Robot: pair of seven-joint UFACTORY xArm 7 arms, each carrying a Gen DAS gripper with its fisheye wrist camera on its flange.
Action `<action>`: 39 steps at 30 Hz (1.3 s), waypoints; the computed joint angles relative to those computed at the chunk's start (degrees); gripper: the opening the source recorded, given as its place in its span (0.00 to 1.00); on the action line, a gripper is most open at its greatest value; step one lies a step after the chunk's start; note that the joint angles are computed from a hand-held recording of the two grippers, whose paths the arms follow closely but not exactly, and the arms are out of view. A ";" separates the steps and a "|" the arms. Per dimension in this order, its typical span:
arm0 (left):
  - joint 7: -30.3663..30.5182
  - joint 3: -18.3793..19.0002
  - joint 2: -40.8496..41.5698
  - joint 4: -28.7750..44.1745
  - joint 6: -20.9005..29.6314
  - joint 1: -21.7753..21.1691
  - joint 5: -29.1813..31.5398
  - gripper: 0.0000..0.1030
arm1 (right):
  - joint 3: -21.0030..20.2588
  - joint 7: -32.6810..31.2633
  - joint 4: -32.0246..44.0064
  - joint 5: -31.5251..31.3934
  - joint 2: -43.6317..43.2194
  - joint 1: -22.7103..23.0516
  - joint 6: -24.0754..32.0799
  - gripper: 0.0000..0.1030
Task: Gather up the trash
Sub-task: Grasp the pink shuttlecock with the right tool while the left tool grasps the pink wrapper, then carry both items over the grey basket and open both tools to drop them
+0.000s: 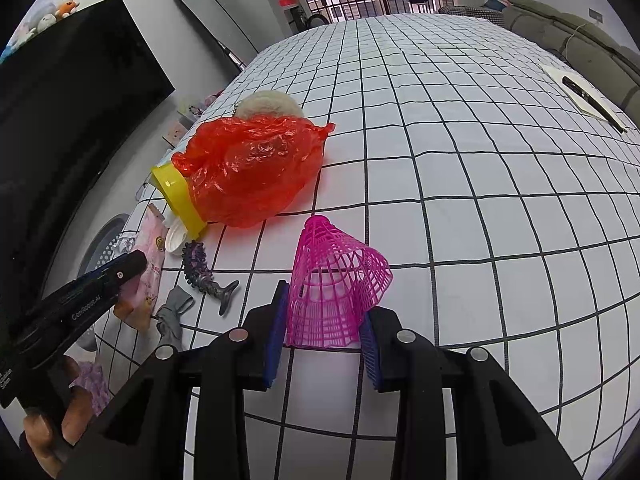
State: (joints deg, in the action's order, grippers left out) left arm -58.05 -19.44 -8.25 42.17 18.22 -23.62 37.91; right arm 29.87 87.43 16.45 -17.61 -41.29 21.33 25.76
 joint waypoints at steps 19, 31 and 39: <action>6.26 -2.32 -11.11 -6.29 -4.26 3.69 -6.49 0.08 | 1.95 1.28 4.20 -1.34 0.31 0.51 4.33 0.31; 15.94 -0.20 -19.39 -12.31 -7.14 9.08 -15.74 0.08 | 6.56 2.77 18.65 -10.90 15.04 -5.11 3.37 0.31; 24.59 4.73 -20.12 -15.35 -8.95 13.21 -20.69 0.08 | 7.91 6.04 35.25 -26.55 35.12 -6.55 3.22 0.31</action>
State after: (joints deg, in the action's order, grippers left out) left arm -33.46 -14.71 -28.37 26.83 9.27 -10.41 17.22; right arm 37.78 93.47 51.70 -44.16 -6.17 14.78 28.98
